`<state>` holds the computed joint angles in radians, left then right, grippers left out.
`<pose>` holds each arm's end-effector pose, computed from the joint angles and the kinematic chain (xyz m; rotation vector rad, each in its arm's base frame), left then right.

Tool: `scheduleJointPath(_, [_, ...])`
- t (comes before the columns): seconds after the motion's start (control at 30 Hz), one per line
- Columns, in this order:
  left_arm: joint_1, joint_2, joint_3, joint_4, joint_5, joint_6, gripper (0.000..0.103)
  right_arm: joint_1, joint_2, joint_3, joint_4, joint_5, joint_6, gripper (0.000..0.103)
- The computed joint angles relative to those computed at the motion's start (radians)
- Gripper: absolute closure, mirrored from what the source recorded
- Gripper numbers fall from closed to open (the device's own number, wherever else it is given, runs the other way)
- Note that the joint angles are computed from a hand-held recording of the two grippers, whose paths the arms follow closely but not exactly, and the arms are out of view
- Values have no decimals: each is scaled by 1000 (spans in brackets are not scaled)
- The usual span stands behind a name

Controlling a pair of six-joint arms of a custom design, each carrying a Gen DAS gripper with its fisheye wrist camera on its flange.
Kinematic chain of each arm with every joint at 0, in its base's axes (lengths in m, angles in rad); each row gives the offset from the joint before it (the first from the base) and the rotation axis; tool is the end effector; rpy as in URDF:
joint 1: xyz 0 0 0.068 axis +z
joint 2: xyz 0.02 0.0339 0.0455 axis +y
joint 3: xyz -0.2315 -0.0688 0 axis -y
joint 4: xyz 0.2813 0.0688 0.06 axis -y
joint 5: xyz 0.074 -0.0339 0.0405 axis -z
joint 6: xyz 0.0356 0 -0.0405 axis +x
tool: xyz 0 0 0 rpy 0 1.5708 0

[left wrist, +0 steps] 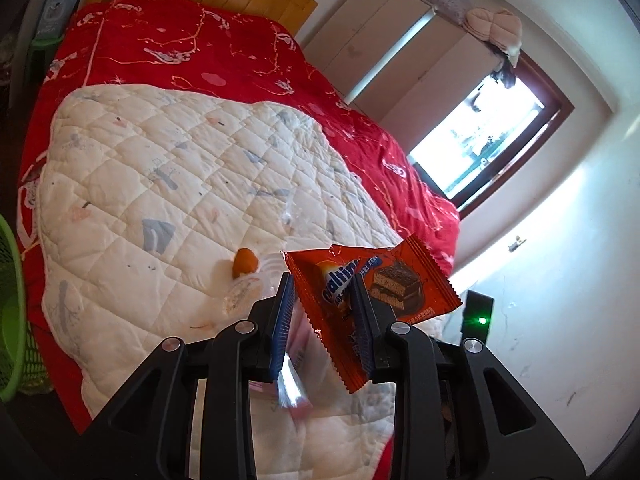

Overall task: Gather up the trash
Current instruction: 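Carry the wrapper to the green wastebasket while the right gripper grasps the paper cup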

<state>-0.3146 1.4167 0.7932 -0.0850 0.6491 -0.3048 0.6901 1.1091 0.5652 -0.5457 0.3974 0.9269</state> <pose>0.3030 -0.1212 0.1601 0.3670 2.2965 -1.0587 0.1924 0.1409 0.1318 0.4225 2.4949 0.0970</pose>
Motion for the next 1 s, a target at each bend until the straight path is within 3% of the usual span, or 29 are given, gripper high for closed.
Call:
scheduleJointPath(0.17, [9,-14,-10,12,0,-2,75,4,17,8,-8,17,-8,25])
scheduleJointPath(0.23, [17,-25,-14,10,2,-1,75,15,5,7,-9,23,-15,35])
scheduleJointPath(0.47, [51,-61,-43,4,-4,10,75,27,48,26,2,16,-23,37])
scheduleJointPath(0.57, [75,-86,-60,-13,-8,26,75,39,74,45,0,16,-39,44])
scheduleJointPath(1.0, [301,-225,-133,-140,-18,161,75,168,-26,109,-161,133,-11,45])
